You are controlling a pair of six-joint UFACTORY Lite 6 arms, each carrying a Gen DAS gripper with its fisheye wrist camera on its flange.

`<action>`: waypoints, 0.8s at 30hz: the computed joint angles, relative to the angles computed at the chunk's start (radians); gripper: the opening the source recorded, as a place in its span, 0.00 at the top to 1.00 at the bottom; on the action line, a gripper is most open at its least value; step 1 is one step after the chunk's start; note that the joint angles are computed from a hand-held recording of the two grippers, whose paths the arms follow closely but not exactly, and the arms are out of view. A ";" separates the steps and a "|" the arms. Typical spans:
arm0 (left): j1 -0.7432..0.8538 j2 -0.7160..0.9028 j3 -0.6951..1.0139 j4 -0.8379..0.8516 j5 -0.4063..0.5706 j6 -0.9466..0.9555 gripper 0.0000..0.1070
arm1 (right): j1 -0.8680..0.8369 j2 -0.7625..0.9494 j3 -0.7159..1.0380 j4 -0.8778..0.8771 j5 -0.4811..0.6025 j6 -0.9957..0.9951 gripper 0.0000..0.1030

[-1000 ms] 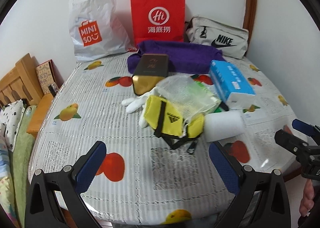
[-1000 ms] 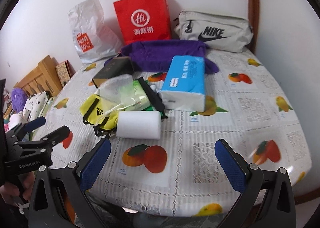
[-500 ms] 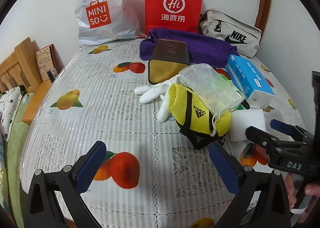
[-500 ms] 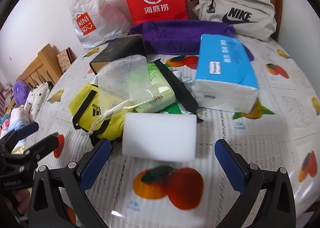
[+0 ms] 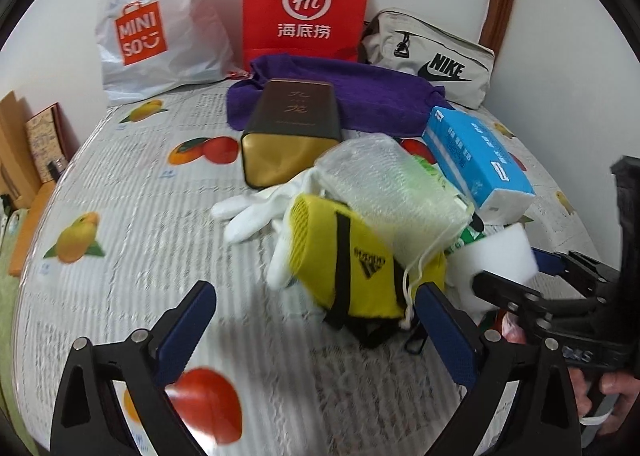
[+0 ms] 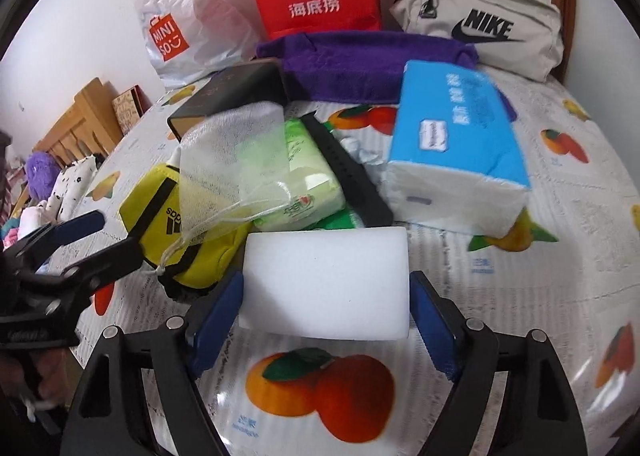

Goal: Organize soft objects
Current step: 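Grasp the yellow Adidas pouch with the left tool while the right tool grasps the white sponge block, then carry the pouch with the left tool while the right tool carries the sponge onto the purple towel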

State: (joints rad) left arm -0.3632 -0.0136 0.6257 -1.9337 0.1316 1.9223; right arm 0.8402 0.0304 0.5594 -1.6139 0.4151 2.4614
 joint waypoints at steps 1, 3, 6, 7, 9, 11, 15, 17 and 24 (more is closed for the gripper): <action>-0.001 0.019 0.015 0.006 0.003 -0.001 0.12 | 0.000 -0.024 -0.014 0.010 0.000 -0.013 0.21; 0.010 0.057 0.042 0.031 0.024 -0.018 0.18 | -0.003 -0.068 -0.042 0.041 0.002 -0.046 0.21; 0.033 0.119 0.082 0.160 0.061 -0.148 0.39 | -0.023 -0.114 -0.073 0.104 0.002 -0.112 0.21; 0.052 0.139 0.092 0.225 0.103 -0.202 0.52 | -0.030 -0.128 -0.085 0.102 -0.002 -0.112 0.21; 0.071 0.159 0.098 0.230 0.140 -0.201 0.61 | -0.045 -0.148 -0.103 0.110 -0.006 -0.127 0.21; 0.083 0.146 0.087 0.227 0.147 -0.192 0.71 | -0.067 -0.164 -0.116 0.105 -0.024 -0.139 0.21; 0.133 0.107 0.071 0.338 0.210 -0.296 0.77 | -0.115 -0.192 -0.131 0.072 -0.058 -0.134 0.21; 0.121 0.083 0.062 0.359 0.178 -0.314 0.79 | -0.123 -0.200 -0.130 0.078 -0.062 -0.149 0.21; 0.176 -0.052 0.029 0.536 0.208 -0.494 0.86 | -0.110 -0.244 -0.131 0.166 -0.054 -0.242 0.21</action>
State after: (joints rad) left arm -0.1874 -0.0655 0.6549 -1.3982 0.3395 1.4280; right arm 0.7298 -0.2132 0.4281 -1.4481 0.3607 2.2192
